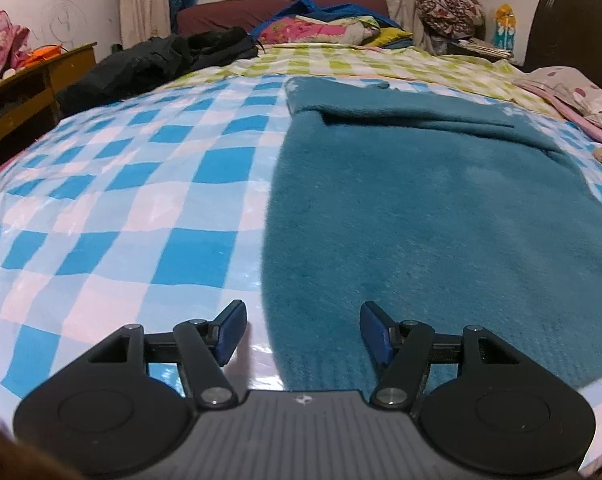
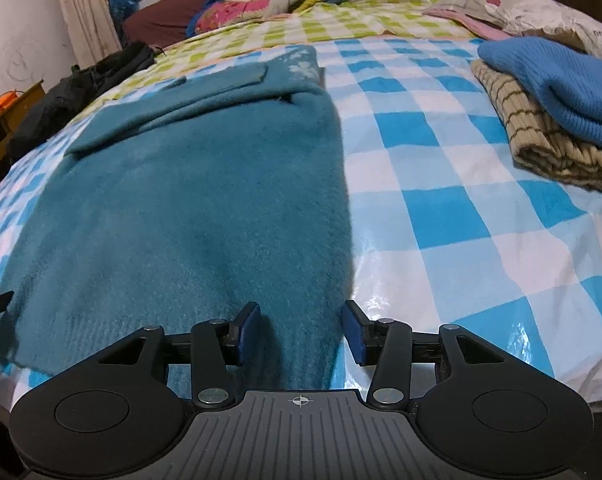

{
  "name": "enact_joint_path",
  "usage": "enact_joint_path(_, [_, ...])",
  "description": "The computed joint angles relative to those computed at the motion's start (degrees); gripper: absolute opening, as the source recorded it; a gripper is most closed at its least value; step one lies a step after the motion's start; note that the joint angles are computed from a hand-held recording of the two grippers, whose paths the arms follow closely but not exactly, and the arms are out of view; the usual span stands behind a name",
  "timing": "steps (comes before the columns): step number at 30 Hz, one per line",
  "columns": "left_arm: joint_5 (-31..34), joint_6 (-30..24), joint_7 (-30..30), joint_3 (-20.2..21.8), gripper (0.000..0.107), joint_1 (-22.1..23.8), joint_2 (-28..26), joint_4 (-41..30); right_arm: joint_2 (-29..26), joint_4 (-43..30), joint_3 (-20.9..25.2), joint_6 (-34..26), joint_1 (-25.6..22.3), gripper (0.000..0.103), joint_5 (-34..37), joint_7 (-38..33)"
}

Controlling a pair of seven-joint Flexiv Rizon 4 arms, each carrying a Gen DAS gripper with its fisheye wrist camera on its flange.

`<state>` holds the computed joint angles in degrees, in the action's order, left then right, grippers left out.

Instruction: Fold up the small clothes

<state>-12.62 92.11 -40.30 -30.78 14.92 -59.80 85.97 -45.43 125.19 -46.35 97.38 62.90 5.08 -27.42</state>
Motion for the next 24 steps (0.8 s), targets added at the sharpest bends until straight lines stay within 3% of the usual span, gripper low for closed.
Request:
enact_joint_path(7, [-1.93,-2.82,-0.98,-0.14,0.065,0.11,0.41,0.06,-0.05,-0.01,2.02,3.04,-1.14,0.048,1.92,-0.59])
enact_joint_path(11, [-3.71,-4.33,-1.54,1.31,0.064,-0.93,1.23,-0.13,0.31,-0.3,3.66,5.04,-2.38,0.04,3.85,-0.82])
enact_joint_path(17, [-5.06,-4.21,0.63,-1.38,0.053,0.82,1.49,1.64,0.34,-1.62,8.85,9.81,-6.56,0.037,7.81,-2.74])
enact_joint_path(24, [-5.63,-4.47,0.42,-0.52,0.055,-0.13,1.33,0.84,-0.34,-3.75,12.06,12.01,-9.17,0.033,10.81,-5.31])
